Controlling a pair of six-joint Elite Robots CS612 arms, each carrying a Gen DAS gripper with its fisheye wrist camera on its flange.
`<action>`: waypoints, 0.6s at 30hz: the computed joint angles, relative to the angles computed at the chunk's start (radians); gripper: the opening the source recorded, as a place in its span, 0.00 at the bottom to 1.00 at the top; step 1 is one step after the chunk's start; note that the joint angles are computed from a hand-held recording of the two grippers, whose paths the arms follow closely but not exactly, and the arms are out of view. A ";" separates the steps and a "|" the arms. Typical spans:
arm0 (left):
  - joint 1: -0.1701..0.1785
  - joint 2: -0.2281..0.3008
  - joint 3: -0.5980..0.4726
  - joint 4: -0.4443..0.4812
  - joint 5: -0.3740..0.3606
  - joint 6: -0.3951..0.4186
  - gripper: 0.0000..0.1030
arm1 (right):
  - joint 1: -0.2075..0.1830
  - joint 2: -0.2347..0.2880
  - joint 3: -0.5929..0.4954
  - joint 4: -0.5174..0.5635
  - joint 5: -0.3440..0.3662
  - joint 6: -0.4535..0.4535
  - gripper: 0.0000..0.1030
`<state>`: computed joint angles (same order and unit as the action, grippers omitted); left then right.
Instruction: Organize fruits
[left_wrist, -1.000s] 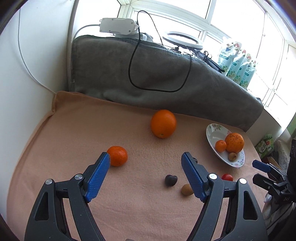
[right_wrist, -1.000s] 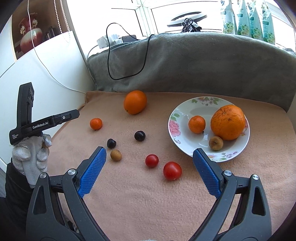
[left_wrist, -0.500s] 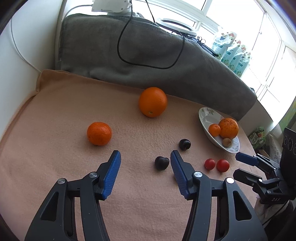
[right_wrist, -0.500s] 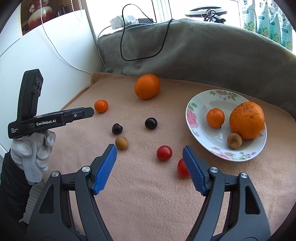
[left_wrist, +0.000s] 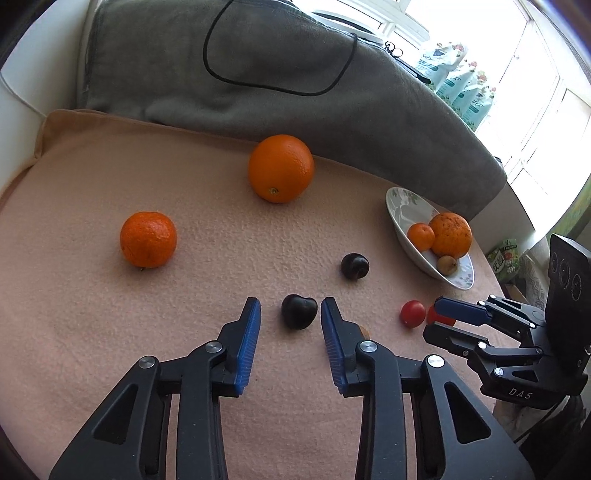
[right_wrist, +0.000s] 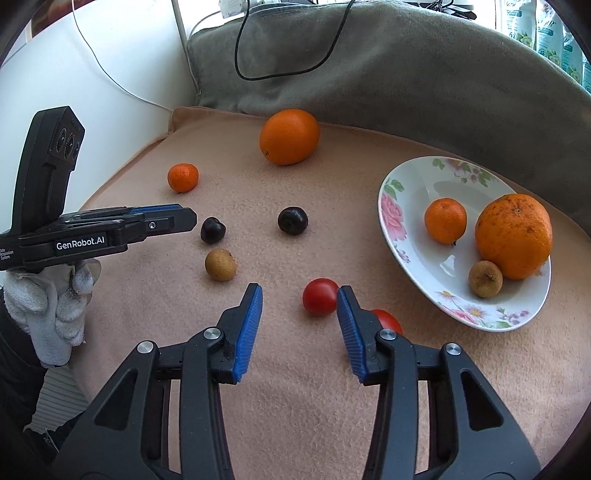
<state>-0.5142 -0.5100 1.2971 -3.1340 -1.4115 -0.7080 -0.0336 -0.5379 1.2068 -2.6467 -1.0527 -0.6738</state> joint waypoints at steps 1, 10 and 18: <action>0.001 0.002 -0.004 0.004 -0.003 0.002 0.31 | 0.001 0.002 -0.004 0.002 -0.003 -0.001 0.43; 0.005 0.017 -0.032 0.037 -0.026 0.015 0.29 | 0.006 0.018 -0.027 0.025 -0.034 -0.010 0.40; 0.006 0.021 -0.042 0.058 -0.039 0.030 0.27 | 0.015 0.035 -0.058 0.036 -0.055 -0.009 0.38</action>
